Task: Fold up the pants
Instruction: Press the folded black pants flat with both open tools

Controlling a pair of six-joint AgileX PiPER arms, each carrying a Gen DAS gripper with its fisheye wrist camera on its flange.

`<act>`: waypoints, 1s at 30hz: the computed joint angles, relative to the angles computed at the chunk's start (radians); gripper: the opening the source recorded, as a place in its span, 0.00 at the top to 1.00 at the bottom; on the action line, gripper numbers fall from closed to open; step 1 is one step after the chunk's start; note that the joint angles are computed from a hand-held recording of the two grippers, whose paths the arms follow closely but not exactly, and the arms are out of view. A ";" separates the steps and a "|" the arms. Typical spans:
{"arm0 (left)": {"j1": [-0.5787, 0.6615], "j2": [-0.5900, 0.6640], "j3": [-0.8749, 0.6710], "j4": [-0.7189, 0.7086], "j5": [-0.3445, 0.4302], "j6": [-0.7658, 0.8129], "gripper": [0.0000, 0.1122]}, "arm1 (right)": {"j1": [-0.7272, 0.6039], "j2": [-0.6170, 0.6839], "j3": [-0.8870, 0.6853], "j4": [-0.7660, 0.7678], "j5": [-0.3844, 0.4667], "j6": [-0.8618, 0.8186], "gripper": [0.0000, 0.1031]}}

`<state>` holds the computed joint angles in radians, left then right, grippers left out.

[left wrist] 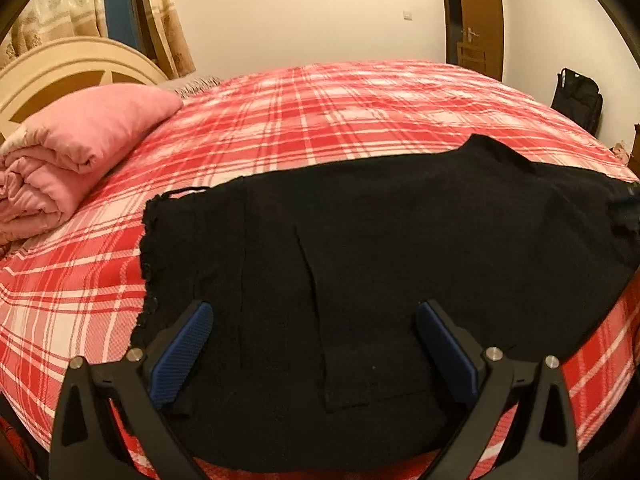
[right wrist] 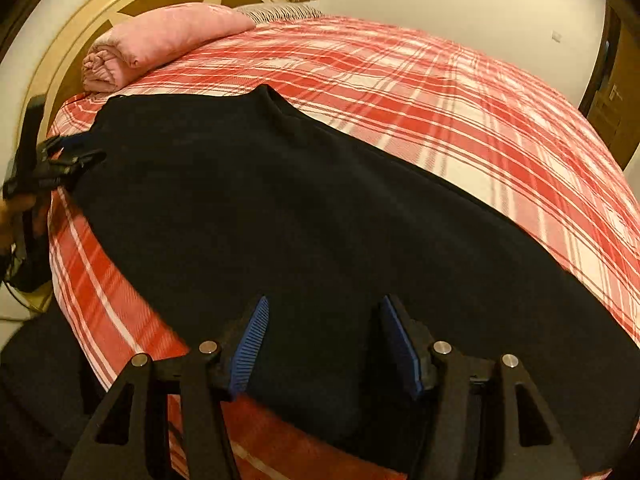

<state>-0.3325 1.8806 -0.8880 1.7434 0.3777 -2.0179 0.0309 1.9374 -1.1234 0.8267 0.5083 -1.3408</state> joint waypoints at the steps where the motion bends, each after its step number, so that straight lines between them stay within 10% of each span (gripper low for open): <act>1: -0.005 0.001 -0.005 -0.027 0.005 0.019 0.08 | -0.011 -0.005 -0.002 0.012 0.005 0.004 0.42; 10: -0.164 -0.012 -0.126 -0.305 0.087 0.306 0.08 | -0.204 0.094 -0.123 0.128 0.115 -0.051 0.40; 30: -0.312 0.288 -0.657 -0.893 0.106 0.925 0.08 | -0.791 0.405 -0.822 -0.037 0.427 0.508 0.40</act>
<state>-0.6447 2.1688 -1.5454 0.8506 0.4835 -1.0932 -0.7604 2.3419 -1.9449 0.7896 0.9352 -0.8325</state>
